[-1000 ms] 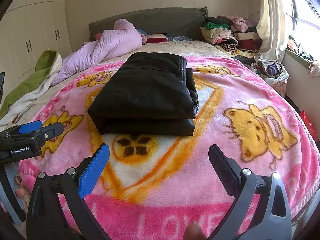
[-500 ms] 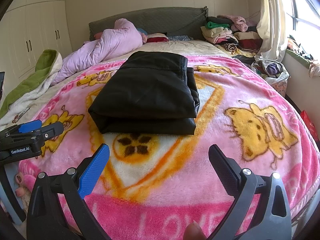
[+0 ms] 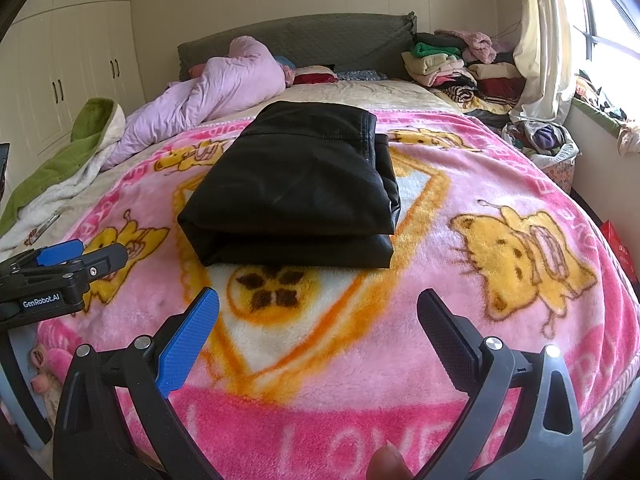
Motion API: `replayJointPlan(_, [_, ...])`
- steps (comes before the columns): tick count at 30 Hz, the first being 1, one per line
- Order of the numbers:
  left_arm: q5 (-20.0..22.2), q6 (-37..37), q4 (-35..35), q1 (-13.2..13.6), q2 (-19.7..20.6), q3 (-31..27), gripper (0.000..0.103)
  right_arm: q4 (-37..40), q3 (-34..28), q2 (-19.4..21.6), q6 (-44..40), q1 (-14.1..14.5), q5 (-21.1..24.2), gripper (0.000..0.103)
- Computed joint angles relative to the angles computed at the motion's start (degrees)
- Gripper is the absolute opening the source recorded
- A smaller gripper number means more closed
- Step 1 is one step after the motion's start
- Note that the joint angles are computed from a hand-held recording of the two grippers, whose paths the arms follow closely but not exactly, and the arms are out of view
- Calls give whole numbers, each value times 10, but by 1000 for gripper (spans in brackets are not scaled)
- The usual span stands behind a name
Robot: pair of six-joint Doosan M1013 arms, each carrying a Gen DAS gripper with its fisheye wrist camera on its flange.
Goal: Fold large clothes
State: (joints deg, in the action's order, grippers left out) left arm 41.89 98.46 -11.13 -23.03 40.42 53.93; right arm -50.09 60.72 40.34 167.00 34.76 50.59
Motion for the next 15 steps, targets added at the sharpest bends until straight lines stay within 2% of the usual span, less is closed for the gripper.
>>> replayJointPlan(15, [0,0,8,3,0,3,94,-2,0,1,3,1,6,99])
